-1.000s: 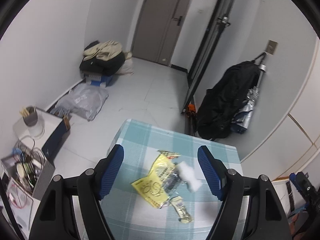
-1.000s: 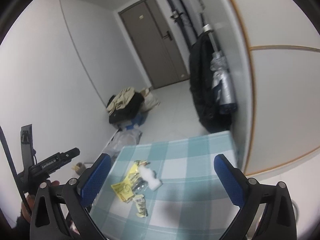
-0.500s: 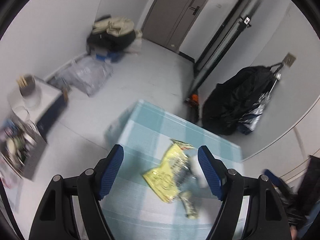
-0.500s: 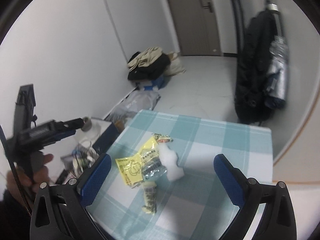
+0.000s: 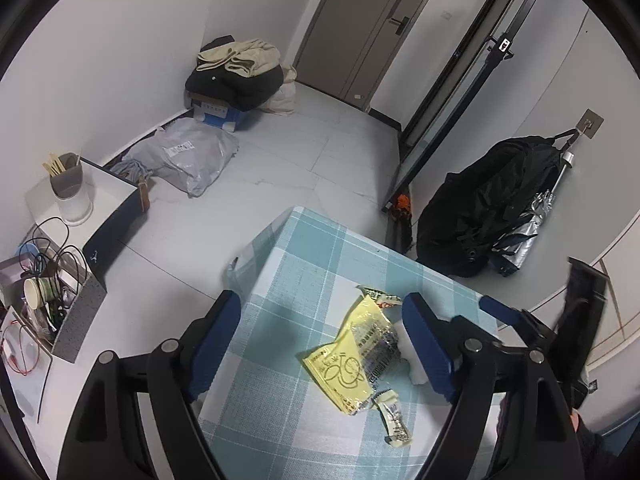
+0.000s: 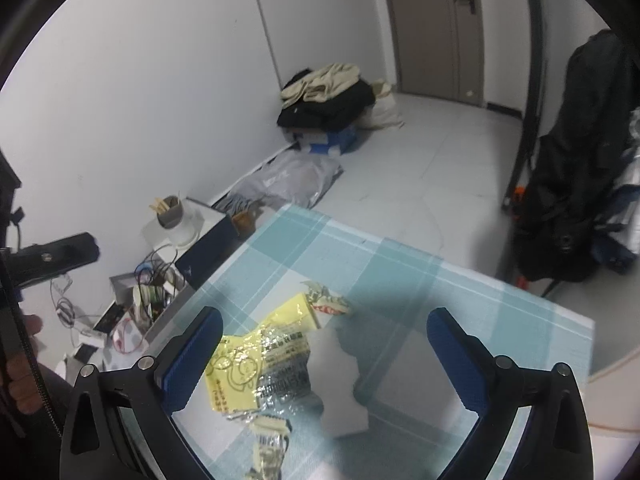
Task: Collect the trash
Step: 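Grasp the white foam piece with the right tool and lift it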
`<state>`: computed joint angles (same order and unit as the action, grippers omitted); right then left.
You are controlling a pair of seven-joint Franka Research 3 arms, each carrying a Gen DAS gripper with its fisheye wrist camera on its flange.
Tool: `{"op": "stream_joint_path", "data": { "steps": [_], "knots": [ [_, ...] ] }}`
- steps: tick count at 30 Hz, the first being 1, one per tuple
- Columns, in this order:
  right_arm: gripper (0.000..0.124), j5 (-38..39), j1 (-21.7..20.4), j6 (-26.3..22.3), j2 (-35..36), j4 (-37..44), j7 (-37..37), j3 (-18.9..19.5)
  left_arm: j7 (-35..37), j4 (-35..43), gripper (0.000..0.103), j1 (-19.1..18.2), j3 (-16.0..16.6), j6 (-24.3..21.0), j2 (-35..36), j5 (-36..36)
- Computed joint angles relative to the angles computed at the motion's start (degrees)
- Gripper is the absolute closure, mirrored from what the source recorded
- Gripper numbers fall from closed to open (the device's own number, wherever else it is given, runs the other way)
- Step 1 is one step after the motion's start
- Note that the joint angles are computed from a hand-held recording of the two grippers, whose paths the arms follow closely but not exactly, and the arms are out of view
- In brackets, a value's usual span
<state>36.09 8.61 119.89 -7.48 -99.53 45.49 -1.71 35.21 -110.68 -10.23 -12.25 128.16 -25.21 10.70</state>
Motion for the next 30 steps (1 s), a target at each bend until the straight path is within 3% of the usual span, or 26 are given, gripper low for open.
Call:
{"op": "stream_joint_path", "data": {
  "steps": [12,16,19,25,30],
  "knots": [
    [0.043,-6.55,0.02,-6.91,7.29,5.68,6.91,1.84,0.14,1.28,0.022,0.19,0.29,-3.08,1.81,0.1],
    [0.07,-8.01,0.04,-8.84,8.04,6.73,6.2,2.0,0.78,1.98,0.022,0.04,0.4,-3.91,2.56,-0.41],
    [0.073,-8.07,-0.1,-8.87,8.08,6.84,6.31,2.0,1.11,2.31,0.022,-0.06,0.44,-4.2,2.84,-0.72],
    [0.101,-9.07,-0.13,-10.71,8.62,7.81,6.02,2.14,1.69,3.01,0.022,-0.21,0.46,-5.13,3.53,-1.27],
    [0.103,-8.75,-0.56,-10.58,8.54,7.93,6.47,1.83,2.01,4.25,0.022,0.06,0.03,-6.58,4.56,0.0]
  ]
}}
